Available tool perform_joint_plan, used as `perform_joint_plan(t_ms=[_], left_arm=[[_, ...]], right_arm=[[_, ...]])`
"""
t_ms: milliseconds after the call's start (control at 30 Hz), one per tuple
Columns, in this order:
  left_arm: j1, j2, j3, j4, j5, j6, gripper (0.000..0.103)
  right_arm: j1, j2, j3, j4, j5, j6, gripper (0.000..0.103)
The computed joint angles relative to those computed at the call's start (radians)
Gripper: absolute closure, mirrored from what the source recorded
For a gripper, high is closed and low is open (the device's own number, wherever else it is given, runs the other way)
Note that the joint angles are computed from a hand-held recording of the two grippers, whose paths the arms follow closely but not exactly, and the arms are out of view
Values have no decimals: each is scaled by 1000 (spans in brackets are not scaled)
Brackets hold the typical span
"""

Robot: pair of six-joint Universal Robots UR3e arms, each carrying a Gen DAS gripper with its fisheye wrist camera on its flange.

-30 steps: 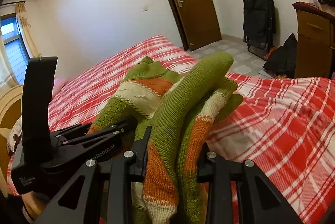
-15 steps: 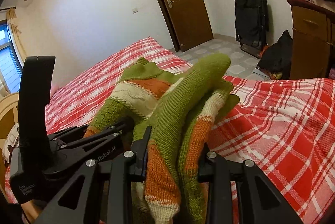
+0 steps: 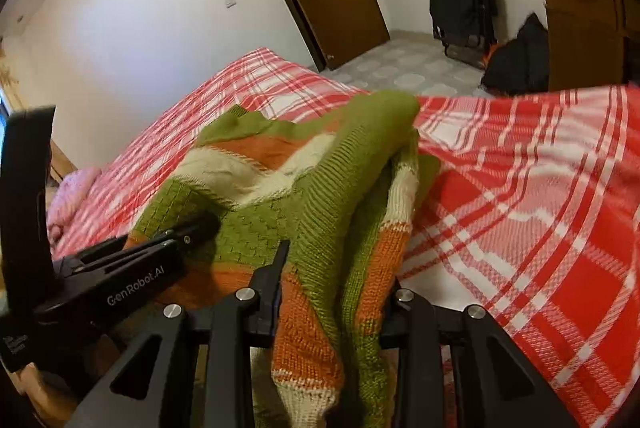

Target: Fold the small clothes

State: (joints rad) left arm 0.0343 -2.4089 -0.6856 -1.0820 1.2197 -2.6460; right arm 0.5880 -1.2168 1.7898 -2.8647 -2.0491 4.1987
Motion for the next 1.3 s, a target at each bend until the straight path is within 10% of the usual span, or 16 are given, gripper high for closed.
perform_joint_plan(t_ms=[167, 333, 600, 800, 933, 1033, 1300], left_arm=[[-8, -1, -7, 22, 38, -12, 46], [44, -12, 14, -14, 36, -55, 4], [165, 95, -122, -87, -71, -59, 2], [155, 213, -303, 81, -18, -24, 5], [158, 265, -393, 165, -17, -1, 5], [150, 284, -434, 206, -17, 5, 5], [101, 237, -421, 229, 79, 4, 5]], right_arm=[[-6, -2, 7, -10, 6, 1, 70], [-12, -13, 65, -85, 30, 23, 69], [-9, -58, 150, -167, 47, 89, 62], [159, -98, -55, 263, -297, 180, 62], [185, -30, -262, 434, -367, 16, 63], [157, 27, -342, 429, -299, -118, 84], [18, 38, -212, 285, -48, -112, 84]])
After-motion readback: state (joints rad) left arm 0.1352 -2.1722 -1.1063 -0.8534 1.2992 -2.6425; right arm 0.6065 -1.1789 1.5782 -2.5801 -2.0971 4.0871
